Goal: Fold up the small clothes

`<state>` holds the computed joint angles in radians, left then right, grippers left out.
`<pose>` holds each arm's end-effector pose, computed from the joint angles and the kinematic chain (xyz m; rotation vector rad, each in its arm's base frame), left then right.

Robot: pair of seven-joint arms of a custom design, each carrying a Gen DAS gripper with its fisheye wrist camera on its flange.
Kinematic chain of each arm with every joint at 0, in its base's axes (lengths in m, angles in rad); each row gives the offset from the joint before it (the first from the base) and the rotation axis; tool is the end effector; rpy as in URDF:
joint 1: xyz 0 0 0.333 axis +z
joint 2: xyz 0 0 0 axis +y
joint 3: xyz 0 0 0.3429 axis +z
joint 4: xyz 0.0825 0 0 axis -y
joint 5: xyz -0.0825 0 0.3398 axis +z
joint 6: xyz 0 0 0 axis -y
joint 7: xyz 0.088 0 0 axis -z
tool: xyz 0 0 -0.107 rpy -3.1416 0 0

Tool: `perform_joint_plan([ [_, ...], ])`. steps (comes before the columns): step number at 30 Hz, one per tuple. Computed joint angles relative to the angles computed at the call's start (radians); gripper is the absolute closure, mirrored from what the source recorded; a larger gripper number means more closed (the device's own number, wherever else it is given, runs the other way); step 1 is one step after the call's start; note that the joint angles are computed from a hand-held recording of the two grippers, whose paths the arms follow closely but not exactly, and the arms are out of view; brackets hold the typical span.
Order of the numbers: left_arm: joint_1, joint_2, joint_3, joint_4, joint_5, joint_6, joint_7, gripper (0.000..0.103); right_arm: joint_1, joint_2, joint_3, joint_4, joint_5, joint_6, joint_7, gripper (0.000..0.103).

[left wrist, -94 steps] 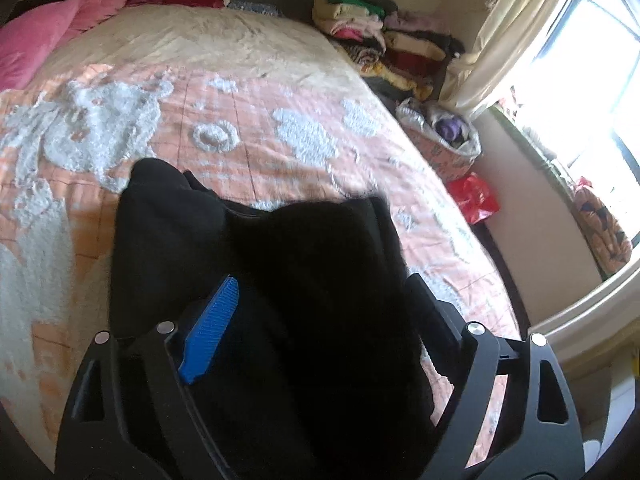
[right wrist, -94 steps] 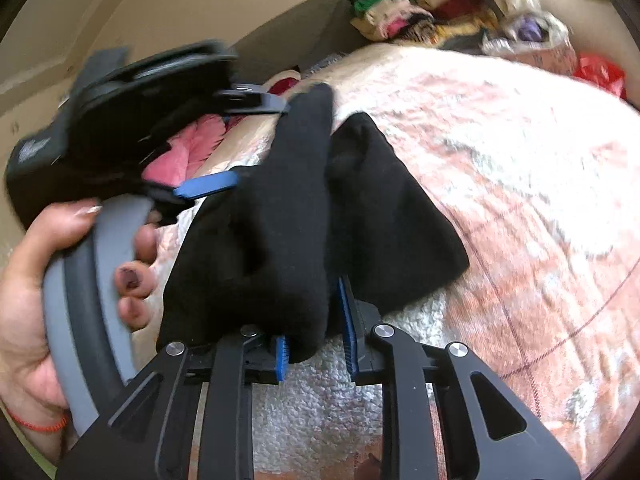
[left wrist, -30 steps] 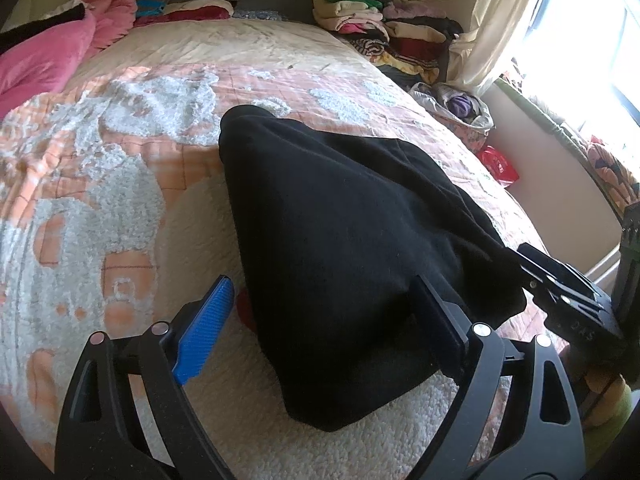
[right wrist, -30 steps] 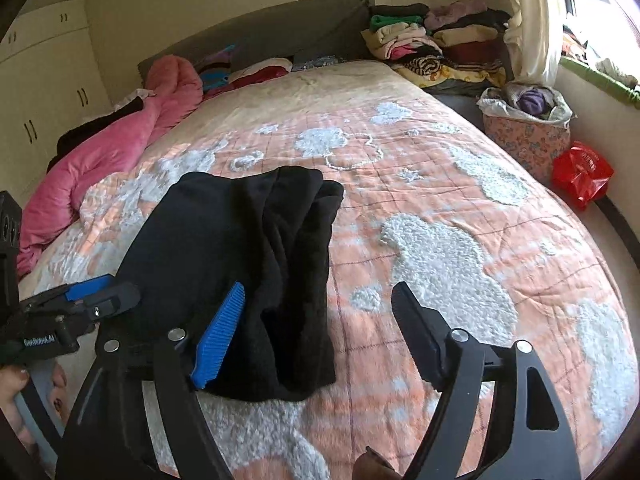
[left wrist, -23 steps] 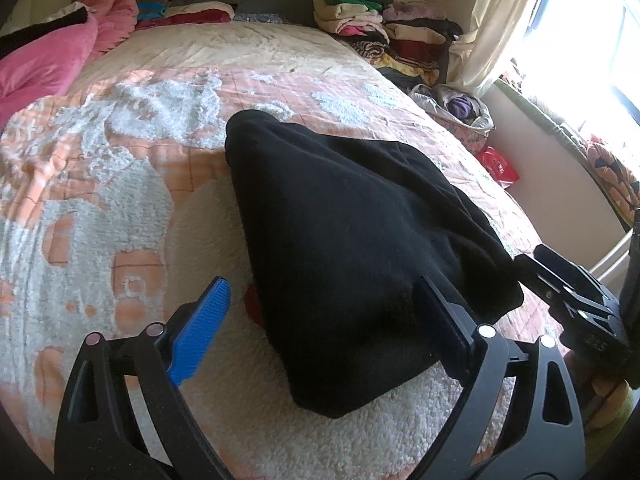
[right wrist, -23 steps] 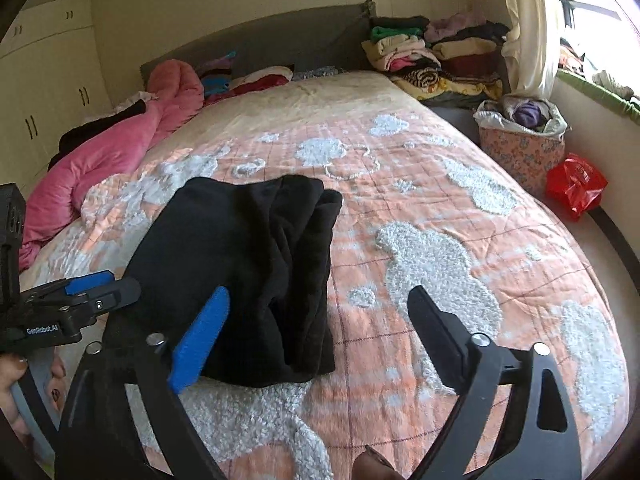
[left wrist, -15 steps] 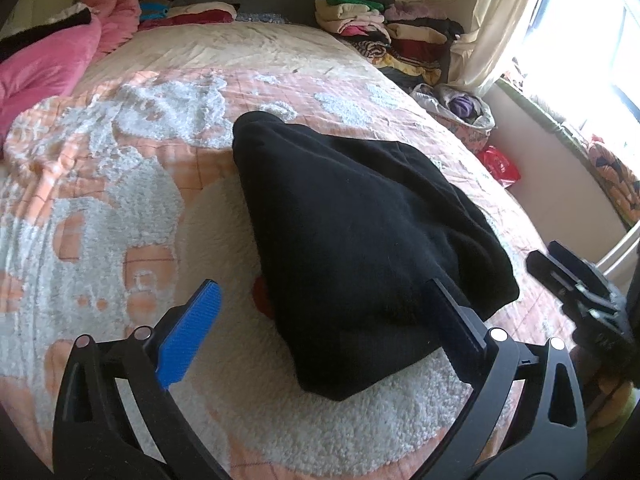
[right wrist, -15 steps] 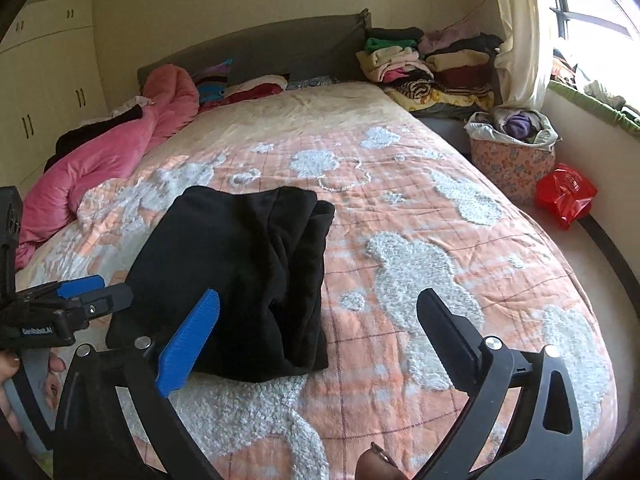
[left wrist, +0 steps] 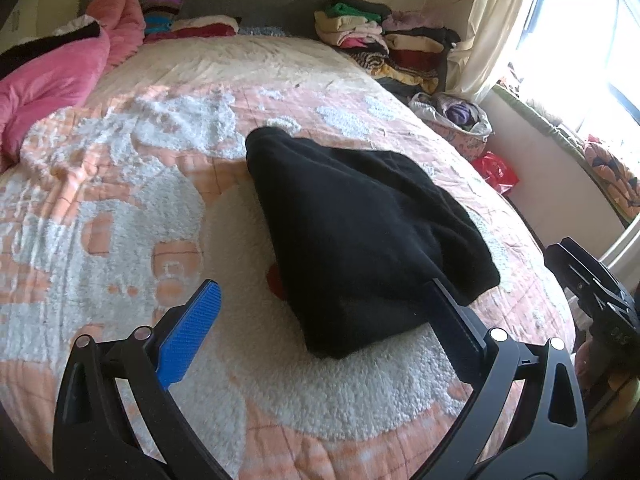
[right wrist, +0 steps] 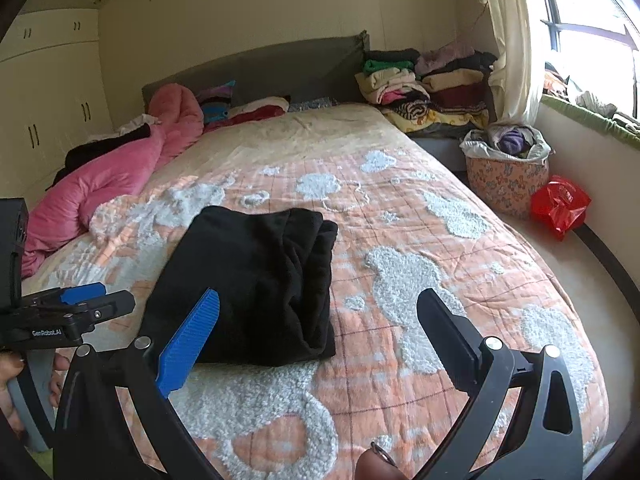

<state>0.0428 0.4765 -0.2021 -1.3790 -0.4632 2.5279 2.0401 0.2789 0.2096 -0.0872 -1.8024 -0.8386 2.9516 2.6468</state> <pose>0.7100 -0.0724 0.5582 -1.6064 2.1430 -1.0821 0.6013 0.1724 0.5683 -1.4903 1.6813 -0.8111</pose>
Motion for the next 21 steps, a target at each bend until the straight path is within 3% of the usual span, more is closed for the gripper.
perform_joint_plan([
  [9,0.047,-0.131,-0.028,-0.196,-0.134,0.099,0.154,0.009,0.029,-0.076,0.007,-0.057,-0.215,-0.018,0.158,0.004],
  [12,0.055,-0.185,-0.033,-0.281,-0.204,0.167,0.231,0.009,0.030,-0.100,0.028,-0.074,-0.323,-0.056,0.238,0.004],
  [17,0.060,-0.240,-0.031,-0.361,-0.316,0.204,0.355,0.009,0.015,-0.136,0.072,-0.109,-0.459,-0.092,0.351,0.004],
  [21,0.056,-0.275,-0.021,-0.418,-0.408,0.233,0.423,0.009,0.012,-0.153,0.104,-0.130,-0.496,-0.144,0.372,0.004],
])
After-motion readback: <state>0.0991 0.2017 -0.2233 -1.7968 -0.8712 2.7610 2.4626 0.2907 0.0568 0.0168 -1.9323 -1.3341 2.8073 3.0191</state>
